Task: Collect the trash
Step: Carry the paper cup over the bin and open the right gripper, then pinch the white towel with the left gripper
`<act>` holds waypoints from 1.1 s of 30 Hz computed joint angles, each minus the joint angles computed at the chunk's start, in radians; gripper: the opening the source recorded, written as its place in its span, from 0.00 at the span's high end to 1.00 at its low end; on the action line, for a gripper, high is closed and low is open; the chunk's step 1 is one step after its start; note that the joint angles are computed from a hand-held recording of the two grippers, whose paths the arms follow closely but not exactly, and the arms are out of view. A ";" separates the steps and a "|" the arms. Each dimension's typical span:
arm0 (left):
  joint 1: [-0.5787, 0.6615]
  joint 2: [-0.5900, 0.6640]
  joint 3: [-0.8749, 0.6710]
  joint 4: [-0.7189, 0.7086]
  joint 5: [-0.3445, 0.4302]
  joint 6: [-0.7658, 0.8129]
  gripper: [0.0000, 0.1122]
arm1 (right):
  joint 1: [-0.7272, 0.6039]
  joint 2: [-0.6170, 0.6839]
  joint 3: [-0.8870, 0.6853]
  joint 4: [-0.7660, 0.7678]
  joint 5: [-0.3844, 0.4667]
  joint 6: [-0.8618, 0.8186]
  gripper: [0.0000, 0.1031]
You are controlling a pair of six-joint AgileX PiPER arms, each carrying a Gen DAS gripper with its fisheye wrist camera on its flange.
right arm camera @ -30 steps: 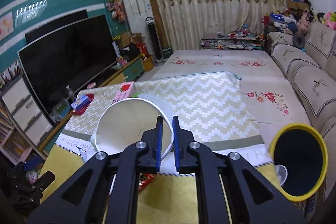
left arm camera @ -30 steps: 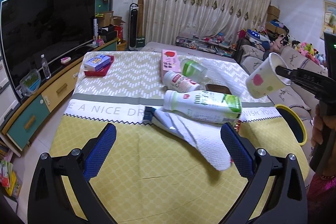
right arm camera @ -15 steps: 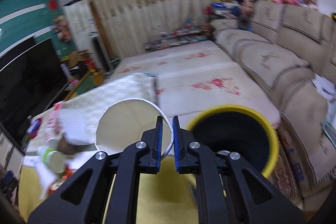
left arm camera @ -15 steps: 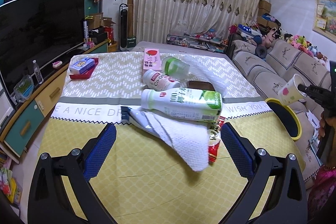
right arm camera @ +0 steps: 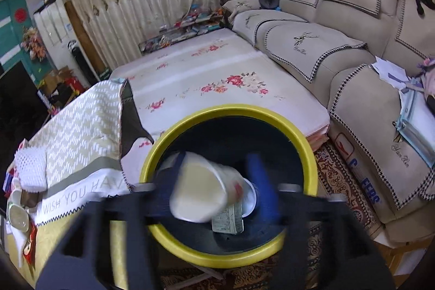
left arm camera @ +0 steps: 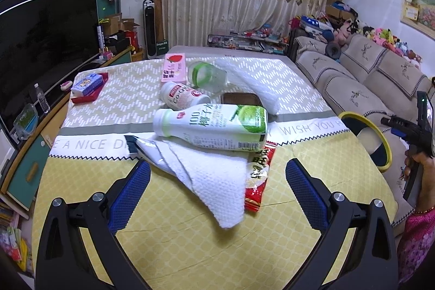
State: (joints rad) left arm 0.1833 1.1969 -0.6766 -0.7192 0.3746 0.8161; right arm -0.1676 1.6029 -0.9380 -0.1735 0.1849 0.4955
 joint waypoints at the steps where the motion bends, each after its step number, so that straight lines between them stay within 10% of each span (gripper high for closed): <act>1: -0.007 0.012 -0.002 0.008 -0.006 -0.006 0.13 | -0.001 0.001 0.000 -0.018 -0.001 0.018 0.41; 16: -0.070 0.223 -0.056 0.061 -0.074 -0.016 0.14 | 0.039 0.009 -0.010 0.083 -0.002 -0.083 0.41; 33: -0.080 0.319 -0.116 0.134 -0.104 -0.073 0.56 | 0.059 0.029 -0.024 0.097 0.003 -0.094 0.41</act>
State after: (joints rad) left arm 0.1036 1.5157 -0.7925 -0.5856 0.2701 0.7434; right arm -0.1088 1.6321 -0.9624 -0.0763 0.1880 0.4018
